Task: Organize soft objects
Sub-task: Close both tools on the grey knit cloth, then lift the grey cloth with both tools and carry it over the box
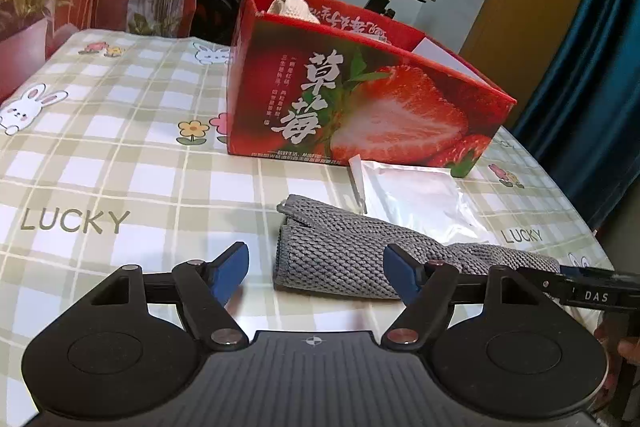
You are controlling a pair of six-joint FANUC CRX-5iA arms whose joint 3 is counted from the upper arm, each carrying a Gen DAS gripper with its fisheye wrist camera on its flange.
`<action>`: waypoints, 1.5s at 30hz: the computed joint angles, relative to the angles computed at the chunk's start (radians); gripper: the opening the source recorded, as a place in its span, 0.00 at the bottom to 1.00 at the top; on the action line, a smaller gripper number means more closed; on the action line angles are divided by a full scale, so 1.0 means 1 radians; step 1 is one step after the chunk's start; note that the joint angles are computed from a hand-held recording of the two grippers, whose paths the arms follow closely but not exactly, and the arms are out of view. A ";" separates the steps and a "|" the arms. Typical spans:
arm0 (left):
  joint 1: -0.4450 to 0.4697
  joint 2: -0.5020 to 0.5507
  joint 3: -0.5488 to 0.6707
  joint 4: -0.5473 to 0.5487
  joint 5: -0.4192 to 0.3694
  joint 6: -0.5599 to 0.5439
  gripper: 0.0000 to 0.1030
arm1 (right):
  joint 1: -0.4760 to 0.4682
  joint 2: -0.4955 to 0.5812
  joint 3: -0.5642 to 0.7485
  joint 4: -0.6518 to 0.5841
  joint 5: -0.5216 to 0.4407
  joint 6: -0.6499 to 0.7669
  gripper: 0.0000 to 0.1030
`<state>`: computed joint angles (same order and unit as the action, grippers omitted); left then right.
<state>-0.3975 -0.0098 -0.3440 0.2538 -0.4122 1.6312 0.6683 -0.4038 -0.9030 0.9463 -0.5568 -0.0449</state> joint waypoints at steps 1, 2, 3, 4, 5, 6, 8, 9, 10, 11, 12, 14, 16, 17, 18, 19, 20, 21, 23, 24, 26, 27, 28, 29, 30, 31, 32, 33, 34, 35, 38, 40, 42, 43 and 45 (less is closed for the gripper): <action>0.004 0.006 -0.004 0.027 0.003 -0.020 0.72 | -0.004 0.000 -0.002 0.001 0.007 -0.002 0.69; 0.004 0.012 -0.006 0.046 0.005 -0.033 0.72 | -0.006 -0.001 -0.004 0.002 0.012 -0.001 0.68; 0.007 0.015 -0.011 0.067 0.006 -0.050 0.72 | -0.009 0.000 -0.006 0.004 0.017 0.001 0.68; 0.009 0.021 -0.017 0.094 0.010 -0.072 0.72 | -0.012 0.000 -0.008 0.009 0.022 0.002 0.68; 0.010 0.029 -0.019 0.117 0.011 -0.089 0.72 | -0.014 -0.001 -0.010 0.012 0.028 0.003 0.67; 0.010 0.037 -0.018 0.134 0.009 -0.100 0.72 | -0.018 -0.001 -0.012 0.018 0.033 0.000 0.66; 0.009 0.055 -0.015 0.171 0.005 -0.131 0.71 | -0.025 0.001 -0.015 0.027 0.045 -0.006 0.65; 0.008 0.064 -0.011 0.182 0.004 -0.143 0.69 | -0.027 0.002 -0.015 0.030 0.047 -0.007 0.65; 0.005 0.068 -0.008 0.177 0.011 -0.145 0.67 | -0.029 0.004 -0.015 0.035 0.050 -0.010 0.65; 0.003 0.073 -0.004 0.180 0.011 -0.152 0.67 | -0.029 0.005 -0.015 0.037 0.050 -0.011 0.64; 0.002 0.073 -0.006 0.184 0.016 -0.158 0.66 | -0.029 0.005 -0.016 0.039 0.050 -0.012 0.64; 0.000 0.071 -0.019 0.203 0.030 -0.179 0.59 | -0.030 0.005 -0.017 0.044 0.052 -0.018 0.63; 0.001 0.068 -0.013 0.157 0.030 -0.139 0.45 | -0.036 0.005 -0.019 0.046 0.061 -0.021 0.58; 0.001 0.065 -0.020 0.161 0.034 -0.139 0.41 | -0.039 0.006 -0.020 0.052 0.063 -0.025 0.55; 0.003 0.061 -0.029 0.171 0.040 -0.143 0.35 | -0.040 0.006 -0.020 0.054 0.066 -0.025 0.54; 0.002 0.059 -0.036 0.177 0.047 -0.142 0.33 | -0.043 0.007 -0.020 0.056 0.074 -0.024 0.48; 0.002 0.056 -0.041 0.184 0.052 -0.149 0.32 | -0.045 0.004 -0.022 0.056 0.084 -0.023 0.43; -0.001 0.055 -0.036 0.167 0.046 -0.138 0.29 | -0.047 0.004 -0.022 0.052 0.094 -0.018 0.42; -0.007 0.057 -0.023 0.131 0.038 -0.119 0.27 | -0.051 0.001 -0.028 0.073 0.105 -0.029 0.35; -0.013 0.058 -0.014 0.096 0.034 -0.095 0.27 | -0.059 -0.003 -0.034 0.088 0.120 -0.035 0.33; -0.021 0.061 0.009 0.026 0.022 -0.053 0.27 | -0.069 -0.008 -0.041 0.117 0.139 -0.049 0.30; -0.021 0.061 0.011 0.020 0.020 -0.050 0.27 | -0.072 -0.009 -0.044 0.129 0.143 -0.054 0.29; -0.021 0.061 0.008 0.028 0.022 -0.057 0.27 | -0.076 -0.009 -0.046 0.138 0.151 -0.060 0.28; -0.019 0.057 -0.001 0.045 0.028 -0.073 0.27 | -0.078 -0.008 -0.048 0.146 0.156 -0.067 0.28; -0.017 0.055 -0.010 0.061 0.036 -0.089 0.27 | -0.080 -0.008 -0.049 0.151 0.158 -0.069 0.28; -0.017 0.054 -0.015 0.070 0.041 -0.100 0.27 | -0.080 -0.005 -0.049 0.154 0.158 -0.071 0.28; -0.017 0.053 -0.017 0.070 0.044 -0.105 0.27 | -0.080 -0.004 -0.049 0.156 0.157 -0.070 0.28; -0.018 0.053 -0.016 0.065 0.044 -0.105 0.27 | -0.079 -0.003 -0.049 0.161 0.156 -0.069 0.27; -0.018 0.054 -0.013 0.058 0.043 -0.103 0.27 | -0.077 -0.002 -0.049 0.162 0.152 -0.069 0.27; -0.020 0.053 -0.013 0.052 0.042 -0.099 0.27 | -0.075 -0.001 -0.048 0.162 0.150 -0.067 0.27; -0.018 0.050 -0.025 0.080 0.052 -0.125 0.27 | -0.073 -0.001 -0.048 0.164 0.148 -0.070 0.27; -0.017 0.049 -0.032 0.095 0.058 -0.138 0.27 | -0.074 -0.001 -0.048 0.163 0.148 -0.071 0.27; -0.017 0.048 -0.035 0.101 0.062 -0.143 0.27 | -0.075 -0.001 -0.049 0.163 0.149 -0.071 0.27; -0.017 0.048 -0.038 0.107 0.065 -0.148 0.27 | -0.075 -0.001 -0.049 0.163 0.149 -0.071 0.27; -0.018 0.047 -0.041 0.111 0.068 -0.149 0.27 | -0.074 -0.001 -0.048 0.162 0.150 -0.071 0.27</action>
